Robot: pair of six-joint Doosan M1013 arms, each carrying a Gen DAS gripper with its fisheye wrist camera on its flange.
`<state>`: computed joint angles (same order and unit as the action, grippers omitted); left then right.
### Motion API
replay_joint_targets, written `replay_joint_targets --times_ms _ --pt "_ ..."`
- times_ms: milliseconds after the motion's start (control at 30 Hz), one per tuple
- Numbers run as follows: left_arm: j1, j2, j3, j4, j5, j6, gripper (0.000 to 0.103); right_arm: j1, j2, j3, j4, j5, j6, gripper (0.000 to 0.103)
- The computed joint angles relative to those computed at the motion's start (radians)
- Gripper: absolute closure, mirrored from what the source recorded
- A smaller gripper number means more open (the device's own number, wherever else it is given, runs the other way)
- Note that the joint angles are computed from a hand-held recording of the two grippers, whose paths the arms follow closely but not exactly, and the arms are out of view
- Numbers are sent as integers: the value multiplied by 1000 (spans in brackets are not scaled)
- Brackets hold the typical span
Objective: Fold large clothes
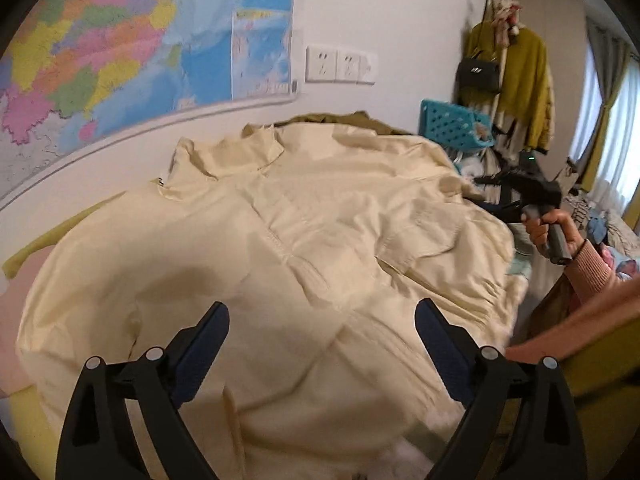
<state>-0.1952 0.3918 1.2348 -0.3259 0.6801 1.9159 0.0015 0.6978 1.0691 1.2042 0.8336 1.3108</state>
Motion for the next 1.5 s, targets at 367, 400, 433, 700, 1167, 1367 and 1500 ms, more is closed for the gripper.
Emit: replay_joint_targets --times_ms 367,400,433,700,1167,1367,1500 --pt "3 137 -204 -62 92 -35 13 9 26 -57 -54 -272 205 96" --pt "7 144 -215 -65 102 -41 13 15 23 -77 -121 -285 195 96" --pt "10 149 -222 -64 107 -48 13 29 14 -97 -221 -304 195 96" --pt "41 187 -275 -101 120 -106 13 254 12 -310 -1010 -253 -54 77" --pt "75 210 -305 -59 160 -221 13 290 -9 -275 -811 180 -513 24" --pt "71 229 -326 -113 186 -175 13 208 -72 -174 -776 -10 -256 11" --pt "66 224 -327 -138 183 -145 13 199 24 -301 -811 170 -184 43"
